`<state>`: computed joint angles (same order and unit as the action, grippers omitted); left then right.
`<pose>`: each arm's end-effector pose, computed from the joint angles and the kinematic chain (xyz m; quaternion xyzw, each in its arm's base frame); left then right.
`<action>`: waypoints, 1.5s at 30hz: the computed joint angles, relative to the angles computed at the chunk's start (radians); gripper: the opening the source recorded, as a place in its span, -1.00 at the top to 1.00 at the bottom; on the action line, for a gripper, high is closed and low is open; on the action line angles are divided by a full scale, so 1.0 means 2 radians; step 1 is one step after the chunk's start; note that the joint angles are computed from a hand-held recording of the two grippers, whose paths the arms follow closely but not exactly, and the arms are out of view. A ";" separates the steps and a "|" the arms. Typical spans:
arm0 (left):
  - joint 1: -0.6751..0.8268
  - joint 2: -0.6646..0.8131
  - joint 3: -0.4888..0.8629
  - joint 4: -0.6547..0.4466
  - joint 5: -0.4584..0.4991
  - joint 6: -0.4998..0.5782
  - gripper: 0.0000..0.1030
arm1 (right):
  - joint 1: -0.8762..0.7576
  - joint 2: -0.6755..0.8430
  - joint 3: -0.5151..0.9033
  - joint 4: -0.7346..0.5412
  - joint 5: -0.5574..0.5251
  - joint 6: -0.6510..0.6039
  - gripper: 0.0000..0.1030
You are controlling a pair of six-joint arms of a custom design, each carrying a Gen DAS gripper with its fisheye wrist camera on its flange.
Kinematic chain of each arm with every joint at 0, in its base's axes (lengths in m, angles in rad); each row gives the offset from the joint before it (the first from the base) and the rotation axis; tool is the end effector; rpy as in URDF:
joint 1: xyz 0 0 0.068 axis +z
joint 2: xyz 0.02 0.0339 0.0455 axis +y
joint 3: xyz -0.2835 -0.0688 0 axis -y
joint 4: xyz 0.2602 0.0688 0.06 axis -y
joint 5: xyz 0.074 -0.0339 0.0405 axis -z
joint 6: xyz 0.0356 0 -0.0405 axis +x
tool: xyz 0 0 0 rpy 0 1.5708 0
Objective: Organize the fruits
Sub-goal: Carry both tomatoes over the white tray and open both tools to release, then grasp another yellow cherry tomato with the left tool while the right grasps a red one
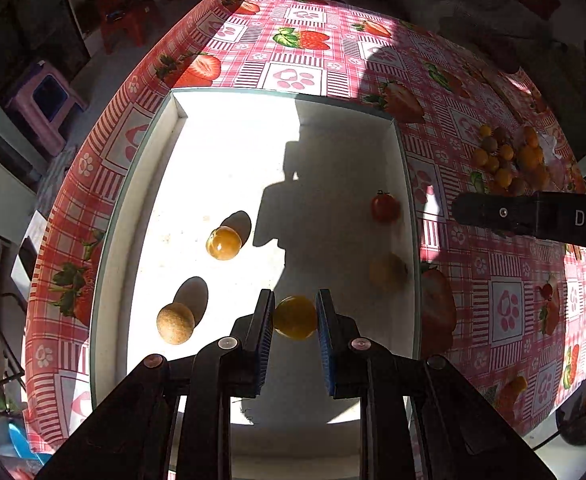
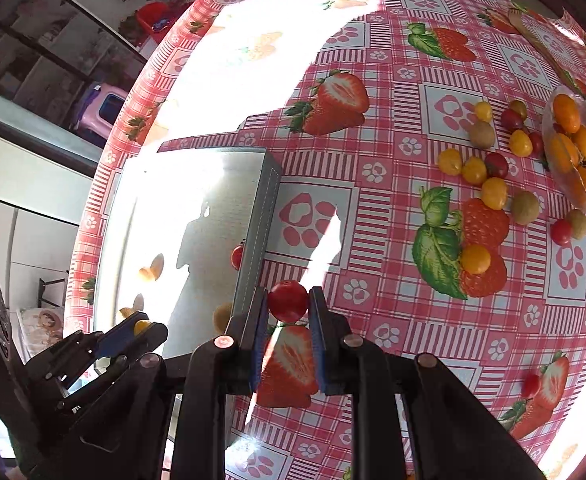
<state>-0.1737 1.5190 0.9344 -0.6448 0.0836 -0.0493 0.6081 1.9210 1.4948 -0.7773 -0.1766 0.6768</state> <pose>0.2872 -0.0534 0.1999 0.0683 0.9823 -0.0598 0.1641 0.3396 0.2440 0.2251 0.0175 0.9793 0.1784 0.0937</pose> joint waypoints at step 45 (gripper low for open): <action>-0.055 0.008 -0.046 0.031 -0.082 0.003 -0.49 | 0.041 0.117 0.119 0.025 -0.043 0.019 -0.56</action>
